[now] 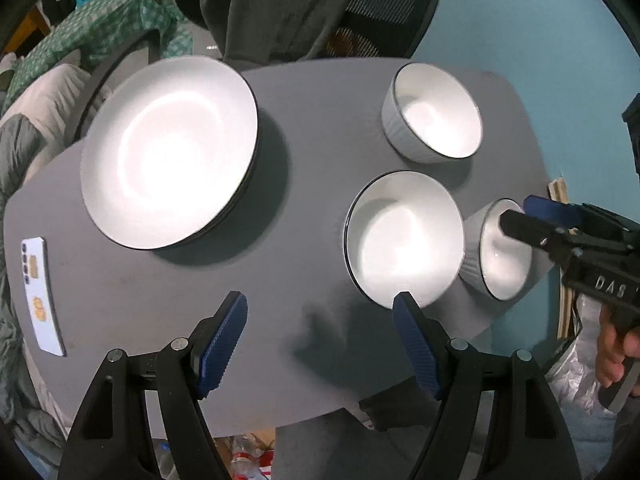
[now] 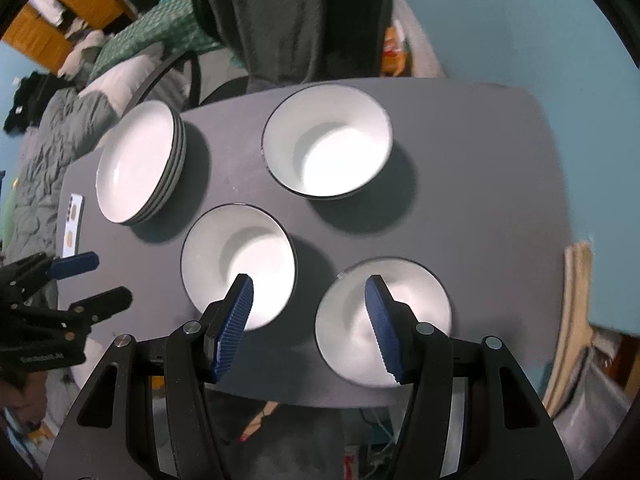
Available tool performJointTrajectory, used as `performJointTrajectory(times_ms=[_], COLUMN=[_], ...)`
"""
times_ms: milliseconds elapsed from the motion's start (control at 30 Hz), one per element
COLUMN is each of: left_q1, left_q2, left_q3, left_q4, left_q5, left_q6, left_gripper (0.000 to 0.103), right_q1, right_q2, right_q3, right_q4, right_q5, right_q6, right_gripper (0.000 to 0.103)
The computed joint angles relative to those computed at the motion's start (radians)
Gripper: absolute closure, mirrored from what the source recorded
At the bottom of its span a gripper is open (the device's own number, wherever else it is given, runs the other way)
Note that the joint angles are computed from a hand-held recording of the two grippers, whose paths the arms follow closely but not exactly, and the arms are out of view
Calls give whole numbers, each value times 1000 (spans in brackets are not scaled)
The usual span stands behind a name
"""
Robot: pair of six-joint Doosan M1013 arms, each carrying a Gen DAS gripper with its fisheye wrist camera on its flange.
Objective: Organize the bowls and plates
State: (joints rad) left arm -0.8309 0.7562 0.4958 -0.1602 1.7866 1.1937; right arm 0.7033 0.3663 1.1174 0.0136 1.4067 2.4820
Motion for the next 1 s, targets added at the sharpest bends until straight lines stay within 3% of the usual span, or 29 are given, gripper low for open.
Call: performJointTrajectory(times_ms=[200,667,767,900,1000], left_q1=[0,-3,-8,-13,-11], left_q2=[16,18,17,17,10], left_q3=[24,90,98,105,122], left_q4=[-6,-19,-10,-1,5], left_q5=[-11,-51,-52,-51,-55], left_q6=[-37,-132,-128,-130,-126], left_gripper=[26,26,26,26,26], right_q1=[-21,-27,-27,-32,-29], right_q2=[32,98,99,103,105], right_q3=[5,-41,-40,-36,-40], right_q4=[65,85,92,118,119], right_q5=[-25,42,41,45,55], right_q6=[-117,-279,-285,-280,-270], right_gripper=[46,47,55,79,84])
